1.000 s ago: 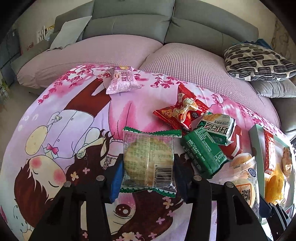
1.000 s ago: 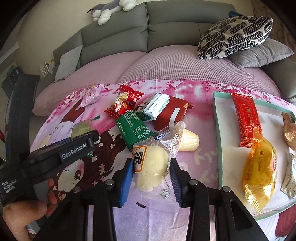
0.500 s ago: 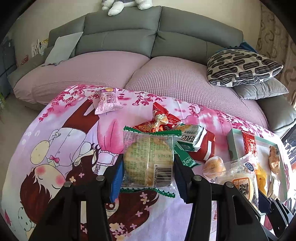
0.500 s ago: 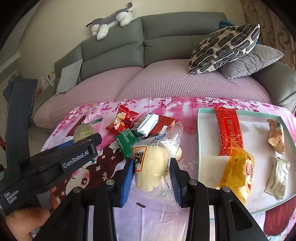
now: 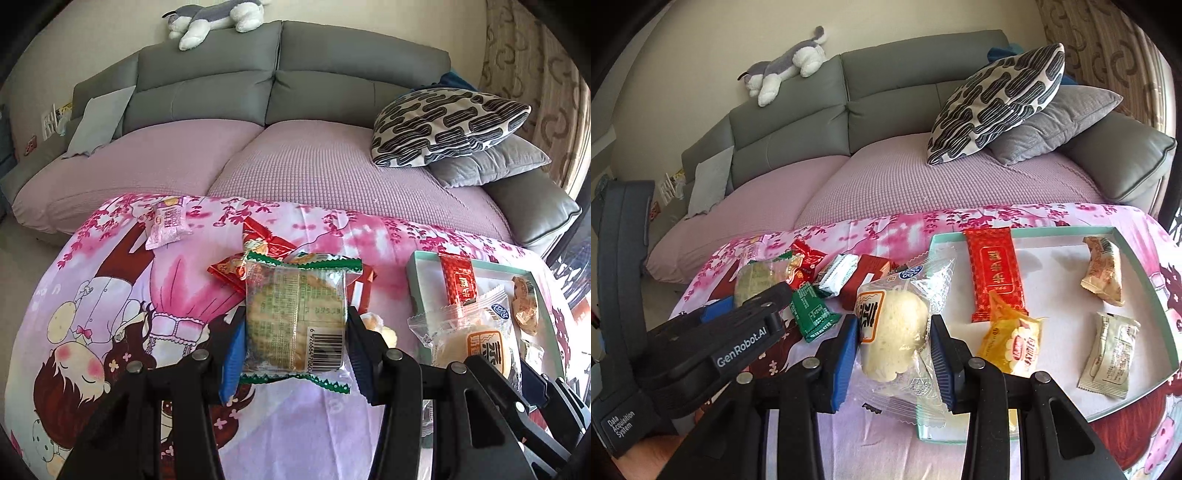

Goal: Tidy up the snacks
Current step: 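Carry both packets into the teal tray and open both tools to release them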

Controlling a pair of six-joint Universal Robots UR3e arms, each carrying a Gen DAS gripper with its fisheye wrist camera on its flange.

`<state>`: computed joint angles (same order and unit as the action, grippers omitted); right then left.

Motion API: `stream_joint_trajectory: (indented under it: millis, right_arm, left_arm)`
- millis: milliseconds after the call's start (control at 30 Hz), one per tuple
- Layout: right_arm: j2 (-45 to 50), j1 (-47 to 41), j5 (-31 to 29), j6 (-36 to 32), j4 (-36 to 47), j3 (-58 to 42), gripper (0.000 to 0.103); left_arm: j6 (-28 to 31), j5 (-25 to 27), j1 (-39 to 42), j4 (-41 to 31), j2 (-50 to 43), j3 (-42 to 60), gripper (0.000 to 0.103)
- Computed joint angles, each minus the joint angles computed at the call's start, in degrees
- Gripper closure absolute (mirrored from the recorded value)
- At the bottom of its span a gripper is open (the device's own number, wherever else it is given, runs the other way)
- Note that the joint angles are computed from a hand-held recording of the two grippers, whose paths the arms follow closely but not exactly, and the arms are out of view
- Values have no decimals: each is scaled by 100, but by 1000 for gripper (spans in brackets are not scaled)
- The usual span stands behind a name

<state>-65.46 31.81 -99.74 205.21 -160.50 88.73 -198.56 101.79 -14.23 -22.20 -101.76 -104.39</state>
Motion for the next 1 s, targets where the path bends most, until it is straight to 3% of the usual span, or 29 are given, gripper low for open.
stream_joint_trajectory:
  millis: [300,567,733,1000]
  right_arm:
    - [-822,-642,25,94,-504,1024,62]
    - [-1305,-1281,21,83,-828,1746,62]
    - [-1318,-1695,140,71,-1123,2087,62]
    - [-845,-2032,359,0,-1563,2213,62]
  left_arm:
    - [188,203,-676,-344,-669,1063,51]
    - [519,-119,-1075,-929,-1775,2865,51]
    - [663,-292,-1079,-1700,-2689,4256,51]
    - [704,-497,-1031,-2498,-3660,5597,51]
